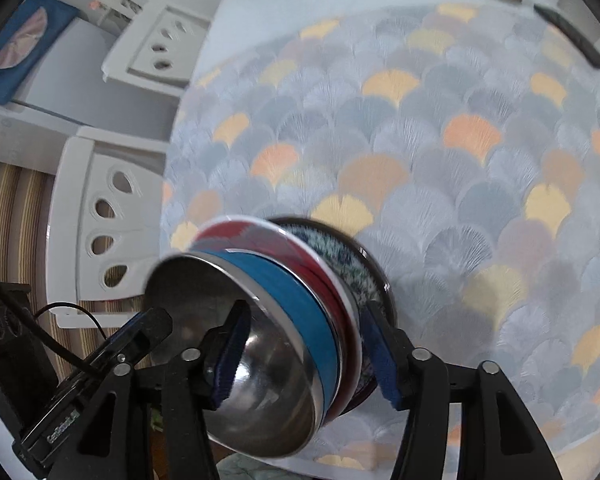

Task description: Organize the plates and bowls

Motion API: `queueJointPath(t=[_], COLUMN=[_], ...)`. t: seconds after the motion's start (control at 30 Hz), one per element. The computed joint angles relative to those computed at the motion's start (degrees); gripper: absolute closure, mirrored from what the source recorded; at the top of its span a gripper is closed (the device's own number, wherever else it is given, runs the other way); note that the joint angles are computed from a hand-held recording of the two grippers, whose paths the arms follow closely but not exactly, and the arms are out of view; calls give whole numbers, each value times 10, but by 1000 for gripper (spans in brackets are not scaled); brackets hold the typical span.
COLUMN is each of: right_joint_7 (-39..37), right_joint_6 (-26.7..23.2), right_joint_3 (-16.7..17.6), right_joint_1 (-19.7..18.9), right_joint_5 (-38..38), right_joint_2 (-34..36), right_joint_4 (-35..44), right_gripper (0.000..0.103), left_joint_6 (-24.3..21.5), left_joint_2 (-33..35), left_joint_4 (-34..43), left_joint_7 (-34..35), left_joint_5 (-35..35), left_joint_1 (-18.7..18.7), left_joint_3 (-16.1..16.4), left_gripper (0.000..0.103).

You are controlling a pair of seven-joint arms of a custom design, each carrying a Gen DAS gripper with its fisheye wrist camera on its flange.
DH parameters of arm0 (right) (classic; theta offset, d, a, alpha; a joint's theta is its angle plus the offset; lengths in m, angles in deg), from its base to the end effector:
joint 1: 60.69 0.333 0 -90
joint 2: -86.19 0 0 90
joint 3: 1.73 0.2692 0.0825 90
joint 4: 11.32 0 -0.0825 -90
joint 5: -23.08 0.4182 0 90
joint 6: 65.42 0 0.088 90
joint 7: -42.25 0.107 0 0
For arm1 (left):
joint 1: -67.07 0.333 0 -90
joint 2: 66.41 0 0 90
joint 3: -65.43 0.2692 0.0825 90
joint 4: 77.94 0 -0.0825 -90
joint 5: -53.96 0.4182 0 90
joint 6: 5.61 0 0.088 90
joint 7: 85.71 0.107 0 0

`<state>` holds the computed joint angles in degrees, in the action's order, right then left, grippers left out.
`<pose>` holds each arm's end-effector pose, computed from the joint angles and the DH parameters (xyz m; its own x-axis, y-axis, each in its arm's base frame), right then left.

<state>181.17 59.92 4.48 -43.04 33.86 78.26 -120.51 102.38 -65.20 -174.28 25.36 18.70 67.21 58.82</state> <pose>0.5405 0.2493 0.5485 -0.4205 -0.8086 -0.4115 -0.8494 0.5103 -0.1349 0.6125 -0.1122 0.5517 -0.3713 -0.7880 0.4910 -0.9178 0.2313 -0.3229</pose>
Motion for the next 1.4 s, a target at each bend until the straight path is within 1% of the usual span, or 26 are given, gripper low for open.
queueJointPath(t=[0.1,0.2,0.23,0.3,0.33,0.37,0.43,0.5,0.6,0.63,0.67,0.77,0.9,1.0,1.1,1.17,1.3,1.4], right_joint_7=[23,55,75,95,101,105,117,128,126,135,141,164,177,180,194,197,183,167], right_joint_6=[-7,-27,-51,-99,-126,-137,-144,-147,-148,-159,-165,-184,-187,-179,-159,-147,-149,-146], right_joint_3=[10,28,43,65,78,83,87,91,93,95,94,92,86,83,81,80,85,81], right_joint_1=[-1,-1,-2,4,11,20,33,44,55,56,57,57,53,49,43,39,36,38], right_joint_5=[-52,-128,-184,-265,-311,-335,-366,-390,-415,-427,-431,-427,-401,-377,-356,-343,-338,-328], right_joint_2=[-16,-32,-37,-29,-23,-22,-25,-28,-29,-30,-33,-42,-61,-68,-80,-84,-70,-60], right_joint_4=[1,8,18,46,63,69,72,73,76,80,78,72,51,39,20,13,25,33], right_gripper=[42,42,42,41,37,31,27,27,23,22,20,20,20,20,20,20,20,20], left_joint_6=[12,15,20,37,47,58,77,95,118,119,111,68,50,59,45,47,52,49], left_joint_2=[-10,-16,-22,-41,-49,-61,-80,-99,-117,-120,-119,-103,-105,-116,-115,-118,-123,-122], left_joint_4=[-6,-6,-10,-21,-27,-34,-46,-60,-75,-79,-77,-59,-64,-78,-76,-79,-86,-86], left_joint_7=[5,7,10,28,36,45,62,78,84,86,88,96,97,103,105,104,102,95], left_joint_5=[-13,-27,-33,-41,-42,-43,-49,-53,-54,-57,-64,-80,-93,-85,-86,-84,-76,-73], left_joint_1=[2,5,5,3,1,-2,-11,-22,-37,-41,-45,-49,-46,-48,-50,-49,-49,-48], left_joint_3=[3,7,8,11,12,13,16,19,23,26,31,40,38,34,38,38,39,41], left_gripper=[66,66,66,66,66,64,63,62,62,61,59,59,59,59,58,58,58,58])
